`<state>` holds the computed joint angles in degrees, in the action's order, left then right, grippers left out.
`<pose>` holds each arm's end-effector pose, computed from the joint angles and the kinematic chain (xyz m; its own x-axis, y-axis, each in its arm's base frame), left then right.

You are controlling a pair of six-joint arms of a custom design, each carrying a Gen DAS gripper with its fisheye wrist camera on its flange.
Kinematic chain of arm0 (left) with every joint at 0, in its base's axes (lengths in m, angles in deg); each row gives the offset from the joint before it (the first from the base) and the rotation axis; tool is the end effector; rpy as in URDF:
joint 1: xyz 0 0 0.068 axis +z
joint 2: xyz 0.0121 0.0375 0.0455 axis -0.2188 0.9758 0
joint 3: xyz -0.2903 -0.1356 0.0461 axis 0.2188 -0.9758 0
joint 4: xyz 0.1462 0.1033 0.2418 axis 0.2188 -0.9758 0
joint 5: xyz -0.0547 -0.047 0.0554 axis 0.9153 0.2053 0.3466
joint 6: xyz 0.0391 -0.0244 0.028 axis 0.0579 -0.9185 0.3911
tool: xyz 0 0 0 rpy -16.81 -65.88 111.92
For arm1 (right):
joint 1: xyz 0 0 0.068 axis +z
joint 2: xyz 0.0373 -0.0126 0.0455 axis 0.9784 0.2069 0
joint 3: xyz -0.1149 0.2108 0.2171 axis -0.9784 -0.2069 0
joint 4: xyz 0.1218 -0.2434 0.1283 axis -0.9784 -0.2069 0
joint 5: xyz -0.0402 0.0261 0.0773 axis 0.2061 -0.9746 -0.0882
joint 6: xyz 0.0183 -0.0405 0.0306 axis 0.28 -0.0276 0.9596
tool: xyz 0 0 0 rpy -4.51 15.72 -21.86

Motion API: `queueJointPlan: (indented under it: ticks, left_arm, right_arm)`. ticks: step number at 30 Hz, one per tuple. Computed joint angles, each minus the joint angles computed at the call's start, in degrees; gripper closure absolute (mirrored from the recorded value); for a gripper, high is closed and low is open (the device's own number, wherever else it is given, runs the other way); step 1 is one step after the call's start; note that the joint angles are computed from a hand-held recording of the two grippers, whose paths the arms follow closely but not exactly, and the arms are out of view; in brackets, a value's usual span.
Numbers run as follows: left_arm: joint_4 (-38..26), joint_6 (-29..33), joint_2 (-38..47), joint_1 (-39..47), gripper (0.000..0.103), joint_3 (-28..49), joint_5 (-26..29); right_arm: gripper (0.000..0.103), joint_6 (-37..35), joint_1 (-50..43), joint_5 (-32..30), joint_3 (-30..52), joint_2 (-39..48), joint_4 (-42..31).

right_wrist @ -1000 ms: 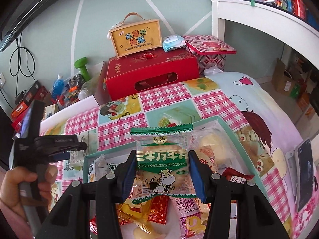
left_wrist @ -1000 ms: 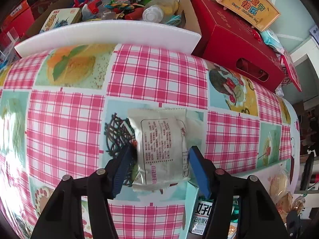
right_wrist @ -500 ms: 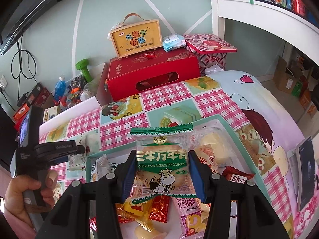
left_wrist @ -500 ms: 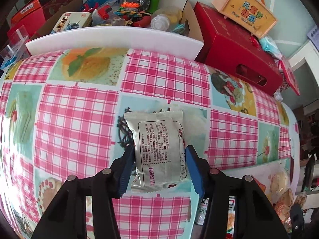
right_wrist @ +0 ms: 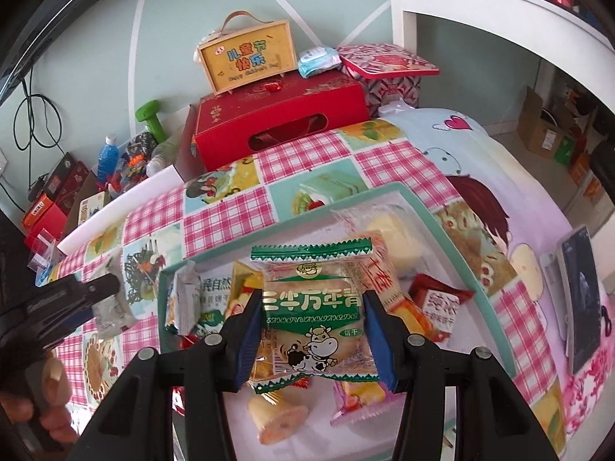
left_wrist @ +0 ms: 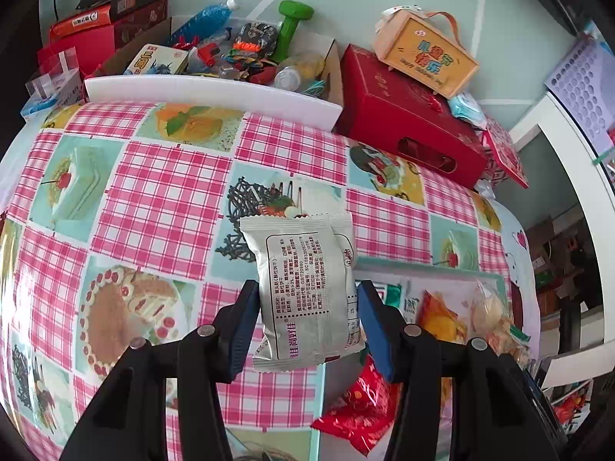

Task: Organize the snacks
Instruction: 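Carry both packs up and over the white tray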

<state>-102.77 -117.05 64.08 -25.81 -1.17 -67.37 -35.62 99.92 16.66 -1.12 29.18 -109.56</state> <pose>0.2652 -0.0607 0.2736 -0.7535 -0.5077 -0.4177 -0.3926 0.8571 -0.3336 0.2603 0.1036 0.3034 -0.8382 0.0412 -0.5439 -0.0730 0.9797 0.1866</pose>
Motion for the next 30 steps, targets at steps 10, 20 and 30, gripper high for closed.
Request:
queueJointPlan:
  ticks: [10,20,30]
  left_arm:
    - [-6.37,-3.46,-7.34,-10.21,0.049,1.02,-7.12]
    - [-9.21,-8.11,-9.58,-20.34,0.049,1.84,-12.90]
    - [-9.57,-12.00,-8.93,-28.51,0.049,0.93,-15.57]
  right_arm:
    - [0.050,-1.08,-0.35,-0.37,-1.69,-4.56,-2.06]
    - [0.050,-2.40,-2.93,-2.05,-4.14,-8.40,-3.76]
    - [0.050,-3.79,-6.57,-3.53,-7.10,-13.69,-5.53]
